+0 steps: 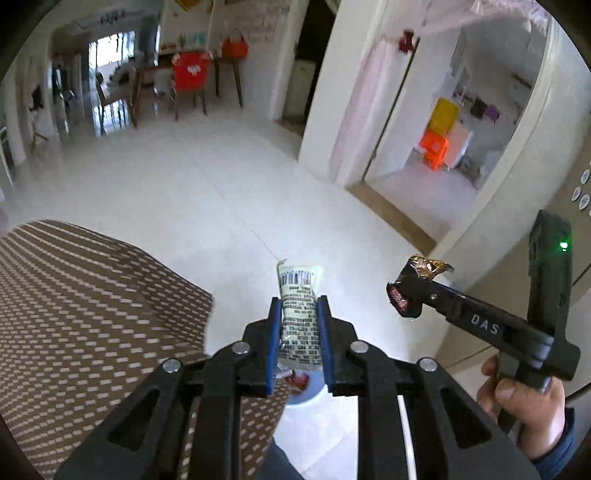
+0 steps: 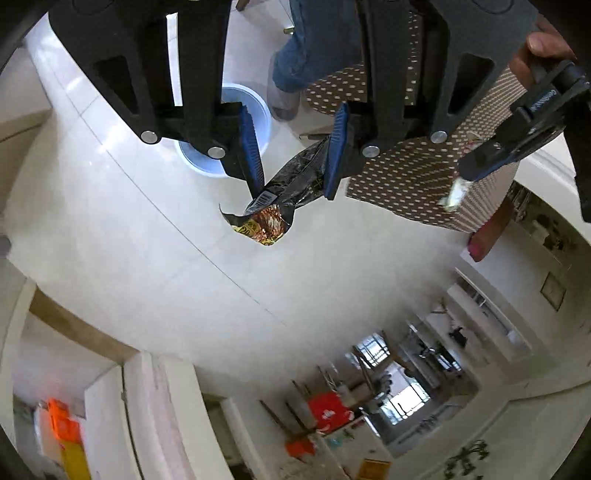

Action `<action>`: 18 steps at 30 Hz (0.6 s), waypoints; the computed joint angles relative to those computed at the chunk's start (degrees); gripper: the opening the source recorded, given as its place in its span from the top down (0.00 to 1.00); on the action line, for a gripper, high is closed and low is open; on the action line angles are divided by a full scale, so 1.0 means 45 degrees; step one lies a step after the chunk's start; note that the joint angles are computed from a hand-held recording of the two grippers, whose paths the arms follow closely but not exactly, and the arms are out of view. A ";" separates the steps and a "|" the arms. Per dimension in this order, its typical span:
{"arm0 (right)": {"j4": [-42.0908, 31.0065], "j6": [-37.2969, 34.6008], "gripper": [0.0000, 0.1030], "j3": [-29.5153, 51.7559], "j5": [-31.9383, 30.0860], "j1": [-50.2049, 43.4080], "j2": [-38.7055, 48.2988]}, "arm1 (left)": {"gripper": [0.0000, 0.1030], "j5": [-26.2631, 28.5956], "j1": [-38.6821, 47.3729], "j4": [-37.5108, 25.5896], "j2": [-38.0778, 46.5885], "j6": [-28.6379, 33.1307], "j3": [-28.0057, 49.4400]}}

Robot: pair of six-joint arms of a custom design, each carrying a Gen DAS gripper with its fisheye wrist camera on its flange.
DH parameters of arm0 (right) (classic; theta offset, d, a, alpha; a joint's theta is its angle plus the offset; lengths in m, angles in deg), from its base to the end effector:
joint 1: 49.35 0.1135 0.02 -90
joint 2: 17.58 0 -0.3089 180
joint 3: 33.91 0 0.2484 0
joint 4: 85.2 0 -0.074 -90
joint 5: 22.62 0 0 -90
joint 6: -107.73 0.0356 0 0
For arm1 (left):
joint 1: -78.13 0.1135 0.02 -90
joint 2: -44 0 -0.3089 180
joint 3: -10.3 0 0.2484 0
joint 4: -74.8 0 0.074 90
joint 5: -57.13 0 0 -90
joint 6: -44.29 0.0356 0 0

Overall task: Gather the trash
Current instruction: 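Carry both items over the blue bin and open both tools to drop them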

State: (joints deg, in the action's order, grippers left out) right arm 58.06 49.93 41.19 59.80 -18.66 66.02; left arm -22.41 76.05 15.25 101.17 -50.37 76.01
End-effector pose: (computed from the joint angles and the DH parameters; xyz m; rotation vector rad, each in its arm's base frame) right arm 0.2626 0.1613 0.3062 -0.0347 2.4594 0.6671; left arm 0.1664 -0.0125 0.3252 0.0243 2.4604 -0.2759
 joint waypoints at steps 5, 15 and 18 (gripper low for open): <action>0.0078 0.0041 0.68 0.0226 -0.0312 -0.0277 0.1100 | 0.82 -0.0471 -0.0946 0.1511 0.2032 -0.0523 -0.0663; 0.1047 0.0009 0.45 -0.0275 -0.1705 -0.1099 0.2777 | 0.72 -0.0027 -0.1163 0.3174 0.5369 -0.0156 -0.1124; 0.1167 0.0147 0.33 -0.0354 -0.1748 -0.1291 0.2862 | 0.17 -0.0157 -0.1207 0.3368 0.5760 -0.0267 -0.1066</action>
State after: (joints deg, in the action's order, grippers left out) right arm 63.31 50.59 39.60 51.93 -24.48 78.90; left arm -23.12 70.62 30.40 127.09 -51.57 71.22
